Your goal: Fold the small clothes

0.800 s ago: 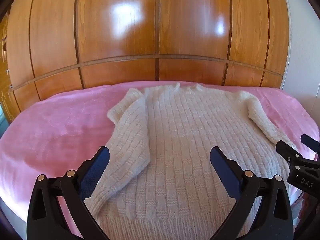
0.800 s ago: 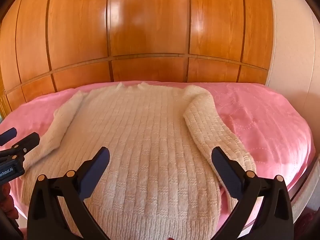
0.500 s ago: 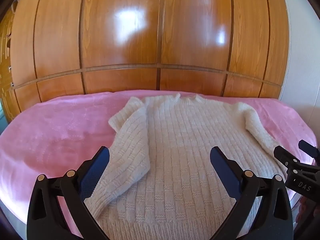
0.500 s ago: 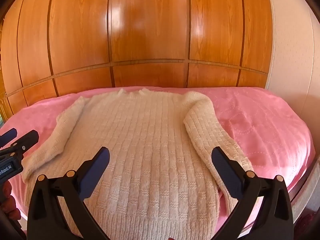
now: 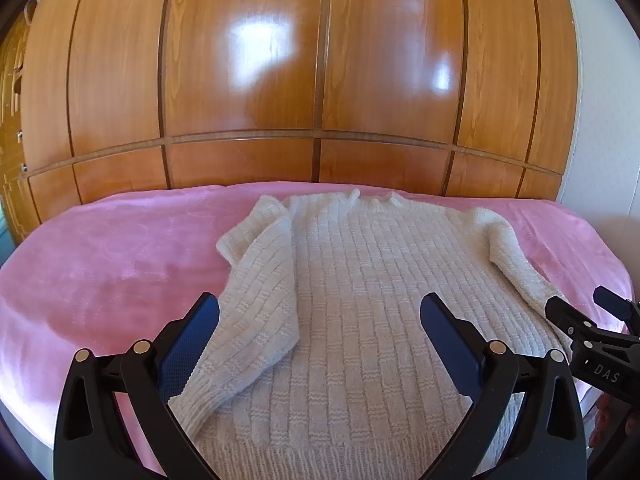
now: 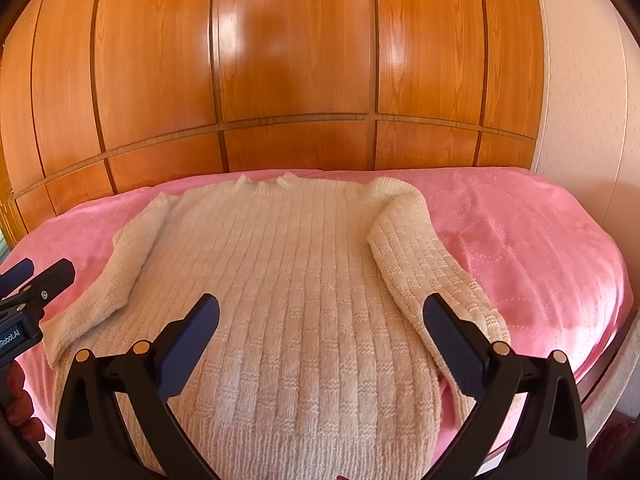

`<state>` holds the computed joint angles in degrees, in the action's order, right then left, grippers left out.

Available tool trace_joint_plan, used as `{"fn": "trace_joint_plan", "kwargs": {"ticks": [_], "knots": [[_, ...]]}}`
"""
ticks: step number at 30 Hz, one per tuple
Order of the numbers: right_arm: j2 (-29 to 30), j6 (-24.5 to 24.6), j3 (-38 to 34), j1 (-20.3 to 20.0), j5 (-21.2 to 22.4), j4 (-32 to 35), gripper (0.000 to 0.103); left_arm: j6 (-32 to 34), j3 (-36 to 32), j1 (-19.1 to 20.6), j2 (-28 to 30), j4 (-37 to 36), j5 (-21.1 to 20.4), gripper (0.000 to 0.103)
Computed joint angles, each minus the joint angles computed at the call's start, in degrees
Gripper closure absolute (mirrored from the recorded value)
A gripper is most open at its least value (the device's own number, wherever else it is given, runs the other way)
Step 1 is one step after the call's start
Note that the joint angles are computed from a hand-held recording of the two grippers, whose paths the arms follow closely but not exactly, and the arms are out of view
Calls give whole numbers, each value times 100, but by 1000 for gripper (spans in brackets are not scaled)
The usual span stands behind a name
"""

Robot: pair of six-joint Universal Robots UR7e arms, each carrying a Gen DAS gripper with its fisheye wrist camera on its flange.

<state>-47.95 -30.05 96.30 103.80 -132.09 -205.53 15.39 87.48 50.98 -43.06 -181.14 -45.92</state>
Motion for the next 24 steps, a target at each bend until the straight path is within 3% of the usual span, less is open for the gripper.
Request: {"fn": "trace_joint_plan", "kwargs": {"ticks": [10,24], "knots": [[27,-150,34,-29,44,-131,2,-122,-25,6,36,99,-116,3],[-61,29,89,-68,101,-93,2,-64,-77,-20,99,216,-154,3]]}}
